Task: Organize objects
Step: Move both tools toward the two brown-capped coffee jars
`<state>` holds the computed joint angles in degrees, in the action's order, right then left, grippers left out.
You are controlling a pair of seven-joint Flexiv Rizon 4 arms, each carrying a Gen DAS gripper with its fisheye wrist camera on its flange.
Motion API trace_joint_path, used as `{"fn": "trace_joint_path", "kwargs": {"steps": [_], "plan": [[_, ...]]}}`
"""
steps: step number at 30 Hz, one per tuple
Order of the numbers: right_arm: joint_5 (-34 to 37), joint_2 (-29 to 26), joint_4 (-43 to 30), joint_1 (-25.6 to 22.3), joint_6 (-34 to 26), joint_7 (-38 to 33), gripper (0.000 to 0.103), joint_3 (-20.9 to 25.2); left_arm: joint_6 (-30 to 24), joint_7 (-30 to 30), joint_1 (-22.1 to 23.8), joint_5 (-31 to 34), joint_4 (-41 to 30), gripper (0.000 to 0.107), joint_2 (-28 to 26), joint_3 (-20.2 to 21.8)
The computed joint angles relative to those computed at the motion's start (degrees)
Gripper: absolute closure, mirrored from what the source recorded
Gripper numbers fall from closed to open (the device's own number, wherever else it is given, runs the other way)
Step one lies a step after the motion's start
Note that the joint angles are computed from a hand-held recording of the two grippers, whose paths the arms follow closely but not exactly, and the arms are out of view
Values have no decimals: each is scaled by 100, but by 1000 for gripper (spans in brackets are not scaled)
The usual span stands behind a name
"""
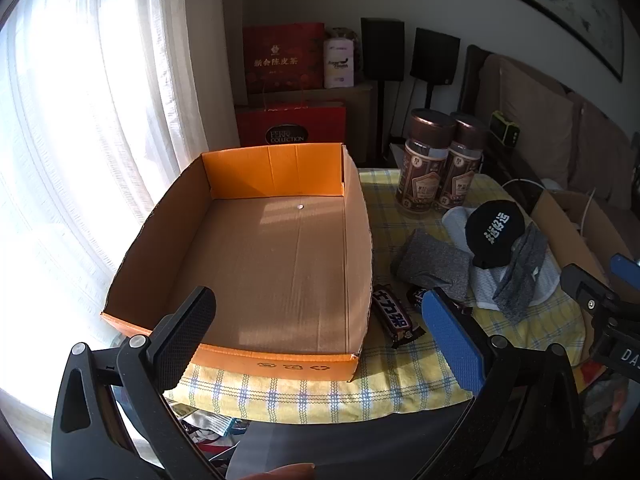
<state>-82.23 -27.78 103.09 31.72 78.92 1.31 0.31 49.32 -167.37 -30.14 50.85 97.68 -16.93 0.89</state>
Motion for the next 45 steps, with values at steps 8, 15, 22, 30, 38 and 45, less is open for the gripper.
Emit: {"fn": "trace_joint_path", "kwargs": {"steps": [8, 15, 22, 30, 38, 45], "plan": [[10, -6, -14, 0, 4, -21, 0, -7, -42, -3, -21, 20, -46, 4, -24, -6], [50, -25, -48, 17, -7, -76, 0, -8, -54, 12, -19, 13, -49, 4, -28, -2], [94, -42, -64, 42, -36, -125, 0, -25, -7, 55, 28, -55, -17, 4, -36, 10], [44, -73, -100, 40, -18, -77, 0, -55, 23, 106, 37, -65, -59, 4, -76, 29], [-111, -113, -195, 30, -33, 42, 0, -103, 225, 48, -30, 276, -235, 4, -169, 126], [-980, -150, -441, -105, -133, 683, 0, -103, 1063, 3, 83, 399, -340, 4, -272, 239]]}}
